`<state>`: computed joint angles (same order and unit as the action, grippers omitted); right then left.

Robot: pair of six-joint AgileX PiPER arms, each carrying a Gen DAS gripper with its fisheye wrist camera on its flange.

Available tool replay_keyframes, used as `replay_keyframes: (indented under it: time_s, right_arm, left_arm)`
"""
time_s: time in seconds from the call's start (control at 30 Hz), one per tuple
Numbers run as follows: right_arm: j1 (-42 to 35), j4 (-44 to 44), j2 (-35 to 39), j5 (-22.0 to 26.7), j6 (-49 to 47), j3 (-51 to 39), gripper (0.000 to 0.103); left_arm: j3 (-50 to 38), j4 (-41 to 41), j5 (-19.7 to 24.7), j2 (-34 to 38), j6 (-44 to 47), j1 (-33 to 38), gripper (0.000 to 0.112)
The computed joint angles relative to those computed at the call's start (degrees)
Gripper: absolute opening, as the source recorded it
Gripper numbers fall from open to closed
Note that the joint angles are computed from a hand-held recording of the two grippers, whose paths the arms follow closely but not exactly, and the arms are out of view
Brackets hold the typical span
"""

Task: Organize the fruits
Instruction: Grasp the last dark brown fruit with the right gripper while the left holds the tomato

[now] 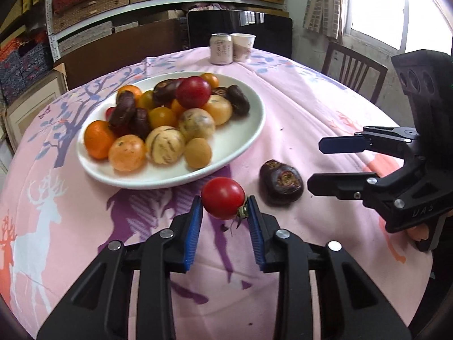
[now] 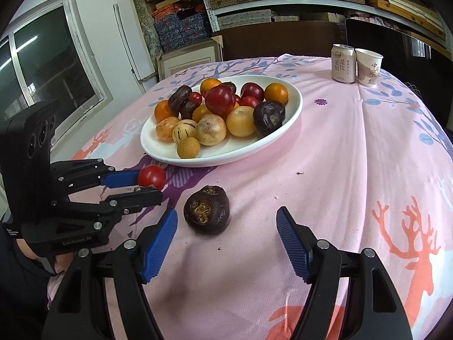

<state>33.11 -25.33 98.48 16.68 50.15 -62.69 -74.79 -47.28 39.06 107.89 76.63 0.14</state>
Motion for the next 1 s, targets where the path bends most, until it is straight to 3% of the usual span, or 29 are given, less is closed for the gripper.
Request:
replay_keyframes:
  time_s: [0.07, 0.2, 0.27, 0.3, 0.37, 0.53, 0.6, 0.67, 0.77, 0.9, 1.0]
  right_arm:
    - [1.5, 1.4, 2.7, 4.2, -2.7, -4.2, 0.073]
    - [5.4, -4.4, 8.8, 14.5, -0.9, -13.4, 0.073]
    - [5.5, -2.3, 11.3, 17.1, -3.3, -16.8, 0.066]
    - [5.7, -1.4, 12.4, 18.4, -4.6, -18.2, 0.054]
    - [6.0, -2.6, 11.8, 18.2, -3.5, -17.5, 0.043]
    - [5.7, -3.1, 10.1, 17.8, -2.2, -14.9, 0.043]
    - [5.5, -2.7, 9.1, 17.9, -2.8, -13.6, 0.043]
    - [5.1, -2.7, 8.7, 17.7, -2.6, -13.0, 0.044]
    - [4.8, -3.2, 8.8, 17.9, -1.9, -13.1, 0.045]
    - [5.2, -4.1, 9.0, 18.0, -0.9, -13.1, 0.044]
    - [4.9, -3.7, 8.6, 17.2, -0.8, -12.6, 0.043]
  left_arm:
    - [-0.3, 2.0, -0.2, 0.1, -1.7, 0.0, 0.031]
    - [-1.6, 4.9, 0.5, 1.0, -4.8, 0.5, 0.031]
    - [-3.1, 7.7, 0.5, 2.3, -8.2, 0.4, 0.031]
    - [-3.2, 8.2, 0.6, 2.6, -8.7, 0.4, 0.031]
    - [-3.7, 9.6, 0.4, 3.2, -9.7, -0.1, 0.031]
    - [-2.8, 9.4, -1.8, 3.0, -8.6, -1.2, 0.036]
    - [-2.6, 9.6, -2.9, 3.0, -8.2, -2.1, 0.057]
    - [-1.9, 8.9, -3.8, 2.6, -7.0, -2.8, 0.067]
    - [-2.8, 10.7, -4.2, 3.3, -8.7, -4.1, 0.066]
    - [-3.8, 10.0, -1.9, 3.8, -8.5, -3.4, 0.038]
    - [-2.9, 9.7, -2.6, 3.3, -8.1, -3.4, 0.033]
